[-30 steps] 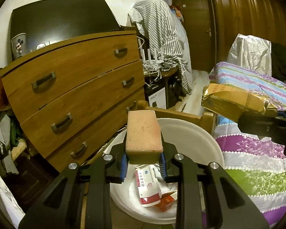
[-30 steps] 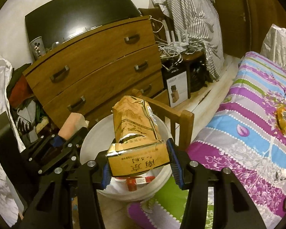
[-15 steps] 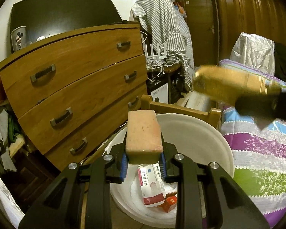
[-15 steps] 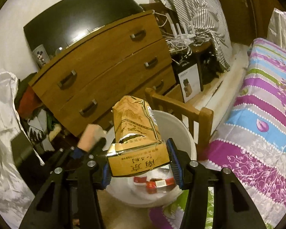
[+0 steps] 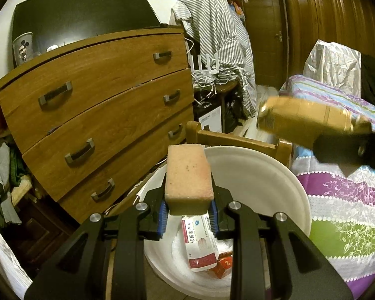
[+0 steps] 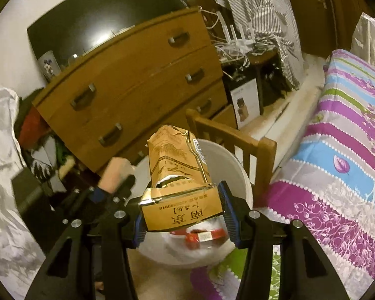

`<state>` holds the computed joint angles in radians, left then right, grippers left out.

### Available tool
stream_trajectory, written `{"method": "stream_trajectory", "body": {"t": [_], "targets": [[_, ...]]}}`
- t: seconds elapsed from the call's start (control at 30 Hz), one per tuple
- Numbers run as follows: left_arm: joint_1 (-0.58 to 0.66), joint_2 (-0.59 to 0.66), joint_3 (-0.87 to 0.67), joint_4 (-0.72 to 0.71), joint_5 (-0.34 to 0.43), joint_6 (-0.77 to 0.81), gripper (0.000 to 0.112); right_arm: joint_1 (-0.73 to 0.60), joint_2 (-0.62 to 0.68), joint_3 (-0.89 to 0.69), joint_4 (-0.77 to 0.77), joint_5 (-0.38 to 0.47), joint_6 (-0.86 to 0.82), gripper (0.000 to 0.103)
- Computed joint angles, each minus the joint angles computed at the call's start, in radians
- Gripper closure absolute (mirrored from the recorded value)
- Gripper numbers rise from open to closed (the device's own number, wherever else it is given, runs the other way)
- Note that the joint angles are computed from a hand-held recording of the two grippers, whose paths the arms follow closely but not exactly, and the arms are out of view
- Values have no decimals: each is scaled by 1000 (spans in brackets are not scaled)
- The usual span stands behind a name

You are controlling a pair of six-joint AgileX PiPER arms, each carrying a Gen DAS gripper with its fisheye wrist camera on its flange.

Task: Collect trash
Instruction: 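Open both grippers to drop the sponge and gold package into the bucket, then withdraw both tools from the bucket back toward the bedspread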

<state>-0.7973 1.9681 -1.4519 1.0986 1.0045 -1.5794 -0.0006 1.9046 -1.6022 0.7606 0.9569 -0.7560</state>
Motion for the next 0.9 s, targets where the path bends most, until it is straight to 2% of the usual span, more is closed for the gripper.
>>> {"method": "stream_trajectory", "body": {"t": [0.13,0.2,0.27,0.33,0.37,0.4,0.47,0.6,0.9], "targets": [[13,-10,6,-14,-32,13,87,9,-1,14,-10,-29,-3,51],[33,-35,30,-32,-89,19,87,10,4,7,-7,-26,0,51],[76,-70,64,-84,-200,55,87,10,20,-8,-5,-11,3,49],[140,-91,85,-204,-341,175,86,16,39,-26,-16,-3,16,40],[156,-91,88,-234,-364,202,84,17,40,-15,-15,-25,14,38],[163,-84,84,-235,-347,189,72,17,43,-13,-16,-33,14,38],[173,-90,108,-209,-361,145,61,9,52,-10,-13,-37,15,38],[180,-100,145,-174,-386,84,61,-7,62,-7,-1,-36,3,38],[166,-113,165,-138,-380,19,61,-18,35,39,11,-73,-43,39]]}}
